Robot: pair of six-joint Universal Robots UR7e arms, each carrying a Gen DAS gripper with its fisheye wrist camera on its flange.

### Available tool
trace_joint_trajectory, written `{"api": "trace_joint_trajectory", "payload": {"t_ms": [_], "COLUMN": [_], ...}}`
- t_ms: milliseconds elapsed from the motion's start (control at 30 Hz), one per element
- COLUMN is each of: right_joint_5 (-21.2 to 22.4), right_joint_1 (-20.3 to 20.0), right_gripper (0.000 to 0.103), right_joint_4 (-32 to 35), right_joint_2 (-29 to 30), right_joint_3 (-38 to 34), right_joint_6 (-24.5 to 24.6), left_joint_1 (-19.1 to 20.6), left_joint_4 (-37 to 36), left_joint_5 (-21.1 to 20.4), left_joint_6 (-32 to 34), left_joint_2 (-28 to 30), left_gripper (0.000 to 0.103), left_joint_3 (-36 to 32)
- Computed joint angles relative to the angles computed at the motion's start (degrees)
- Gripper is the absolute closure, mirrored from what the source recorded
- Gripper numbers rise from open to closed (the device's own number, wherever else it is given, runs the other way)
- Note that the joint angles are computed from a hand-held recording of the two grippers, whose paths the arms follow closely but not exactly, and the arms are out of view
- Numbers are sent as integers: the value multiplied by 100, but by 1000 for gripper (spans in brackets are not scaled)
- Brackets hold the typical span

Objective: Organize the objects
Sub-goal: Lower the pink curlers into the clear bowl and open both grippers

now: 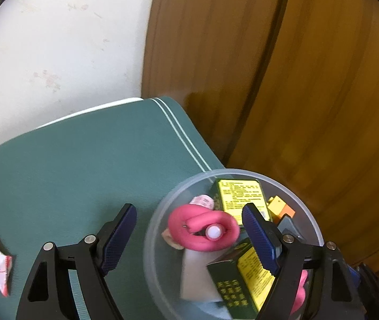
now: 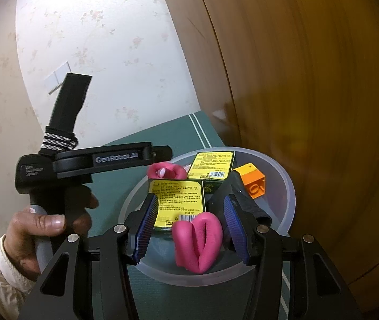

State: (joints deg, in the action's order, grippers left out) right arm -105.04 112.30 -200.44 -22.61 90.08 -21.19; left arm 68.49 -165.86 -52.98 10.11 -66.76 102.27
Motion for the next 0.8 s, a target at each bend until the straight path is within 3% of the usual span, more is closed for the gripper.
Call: {"api": "trace_joint_trajectory", "payload": {"t_ms": [133,267,533,800], "right_joint_5": [-18,-19,19,257], "right_joint_1": [62,147,364,550], "right_gripper": [50,42,30,29], "right_joint_4": [24,35,133,714], "right_joint_2": [21,53,141,301], "right_joint_3": [-5,-25,-147,-469], "right_joint_6": [9,-26,-172,-202], "left_joint_1": [-81,-110,-74,72], "left_joint_4": [-258,-562,-780,-898], "left_joint_5": [340,539,944,1388], "left_joint_6": [101,233,481,589], "left_joint_2": [-140,-296,-503,-811], "left_gripper": [10,1,1,1], "left_joint_3": [174,335,500,630]}}
